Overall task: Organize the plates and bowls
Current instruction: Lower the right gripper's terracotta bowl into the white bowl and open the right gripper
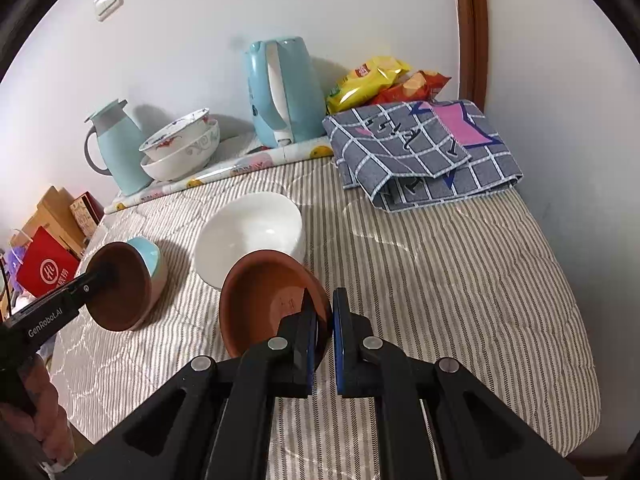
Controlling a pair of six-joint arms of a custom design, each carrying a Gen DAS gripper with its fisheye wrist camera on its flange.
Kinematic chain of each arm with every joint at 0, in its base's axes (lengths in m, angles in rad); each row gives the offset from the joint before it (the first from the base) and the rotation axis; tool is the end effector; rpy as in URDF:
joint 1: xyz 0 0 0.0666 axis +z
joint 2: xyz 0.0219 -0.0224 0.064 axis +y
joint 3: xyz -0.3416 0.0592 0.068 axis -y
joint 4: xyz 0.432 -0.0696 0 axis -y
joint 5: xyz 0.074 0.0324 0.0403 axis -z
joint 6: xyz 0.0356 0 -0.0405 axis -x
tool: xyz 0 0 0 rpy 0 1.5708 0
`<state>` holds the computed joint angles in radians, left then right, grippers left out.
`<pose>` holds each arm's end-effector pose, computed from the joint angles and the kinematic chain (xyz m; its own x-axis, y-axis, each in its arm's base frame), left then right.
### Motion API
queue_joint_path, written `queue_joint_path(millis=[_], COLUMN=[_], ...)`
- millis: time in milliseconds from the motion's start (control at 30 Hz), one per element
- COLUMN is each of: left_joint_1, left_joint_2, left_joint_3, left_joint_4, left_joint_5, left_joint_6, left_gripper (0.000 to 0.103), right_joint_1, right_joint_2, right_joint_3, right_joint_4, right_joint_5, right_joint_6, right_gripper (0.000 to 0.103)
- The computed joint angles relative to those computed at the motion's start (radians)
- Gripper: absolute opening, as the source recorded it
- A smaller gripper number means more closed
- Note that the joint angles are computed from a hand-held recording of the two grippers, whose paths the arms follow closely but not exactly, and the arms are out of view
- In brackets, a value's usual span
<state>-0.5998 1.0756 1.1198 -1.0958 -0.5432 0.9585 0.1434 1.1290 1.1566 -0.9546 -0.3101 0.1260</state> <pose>0.3425 -0.2124 0.3918 -0.6341 -0.4151 -0.6524 -0.4304 0.8904 -0.1481 0.4278 0.0723 0.3940 -0.7455 -0.2286 -0.6261 -0.4143 0.8947 0.1667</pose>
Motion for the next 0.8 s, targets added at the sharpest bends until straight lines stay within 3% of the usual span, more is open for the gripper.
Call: queue_joint_path(millis=[400,800], left_joint_1=[-0.004,0.035], left_joint_2=[-0.026,-0.026], left_joint_3=[0.04,0.06], left_joint_4=[-0.024,0.0], left_joint_5=[-0.041,-0.017], left_joint_6=[-0.024,-0.074], left_gripper=[0.009,0.009], right_joint_1=[0.031,0.063], right_joint_2=[-0.027,0.004], right_joint_3=[0.033,0.072], right_joint_4=[-0.002,-0.002], right_joint_5=[-0.004,0.019], right_joint_6=[-0.017,-0.042], right_gripper=[0.008,0.008])
